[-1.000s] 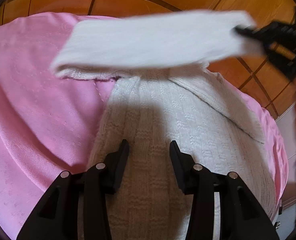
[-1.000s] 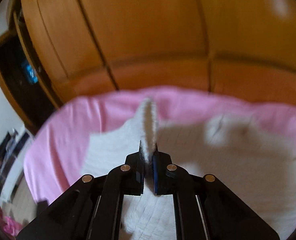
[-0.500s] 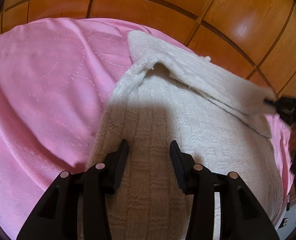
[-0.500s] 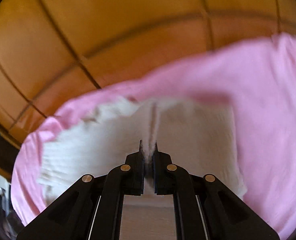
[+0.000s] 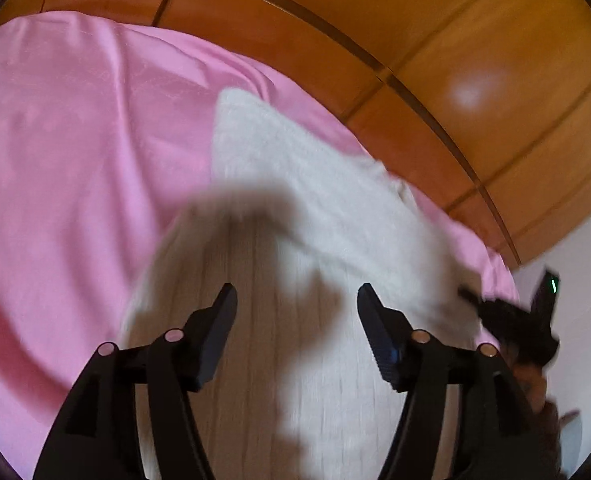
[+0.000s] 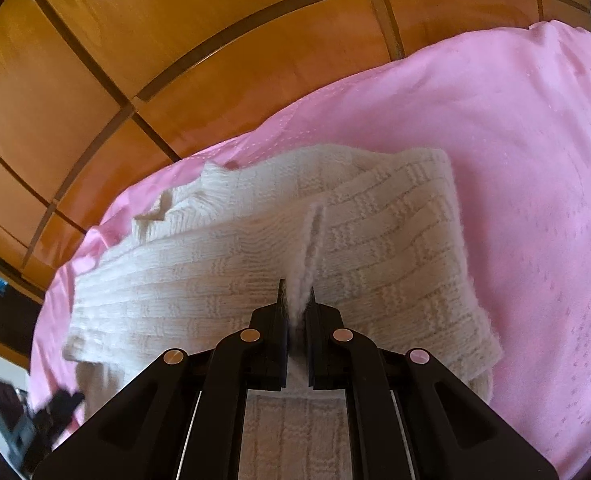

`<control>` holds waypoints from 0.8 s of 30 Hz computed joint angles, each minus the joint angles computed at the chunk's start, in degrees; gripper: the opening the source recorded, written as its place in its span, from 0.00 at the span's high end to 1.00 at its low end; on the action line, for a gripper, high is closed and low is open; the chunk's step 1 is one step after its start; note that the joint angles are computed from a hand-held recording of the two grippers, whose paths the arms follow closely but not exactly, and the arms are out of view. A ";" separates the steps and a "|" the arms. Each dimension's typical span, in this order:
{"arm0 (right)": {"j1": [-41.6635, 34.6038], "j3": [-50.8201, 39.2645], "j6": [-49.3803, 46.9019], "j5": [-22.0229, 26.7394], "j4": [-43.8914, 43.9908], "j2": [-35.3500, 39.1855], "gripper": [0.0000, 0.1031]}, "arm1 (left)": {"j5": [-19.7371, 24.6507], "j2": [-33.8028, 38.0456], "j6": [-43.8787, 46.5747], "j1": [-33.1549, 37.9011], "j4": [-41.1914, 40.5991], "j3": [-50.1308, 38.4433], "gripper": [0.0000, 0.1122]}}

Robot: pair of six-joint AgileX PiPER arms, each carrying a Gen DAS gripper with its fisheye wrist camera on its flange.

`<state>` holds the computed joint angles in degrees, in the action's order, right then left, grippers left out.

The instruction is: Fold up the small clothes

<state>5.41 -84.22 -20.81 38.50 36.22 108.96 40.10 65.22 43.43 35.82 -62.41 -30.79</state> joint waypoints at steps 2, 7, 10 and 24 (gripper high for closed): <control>-0.20 -0.34 0.07 0.53 -0.48 0.25 0.95 | 0.14 4.67 1.50 -0.15 -4.82 -2.81 0.44; -0.40 0.10 -3.31 1.78 1.52 -0.96 0.95 | -5.68 9.03 -2.00 0.98 -6.77 -7.07 0.86; -0.66 2.39 -7.27 1.80 3.04 -3.29 0.95 | -5.64 11.30 -5.17 4.16 -0.62 -6.88 0.94; 0.45 1.13 0.11 -2.64 -4.18 -0.28 0.95 | -4.25 -3.03 -12.85 4.96 14.57 -5.59 0.80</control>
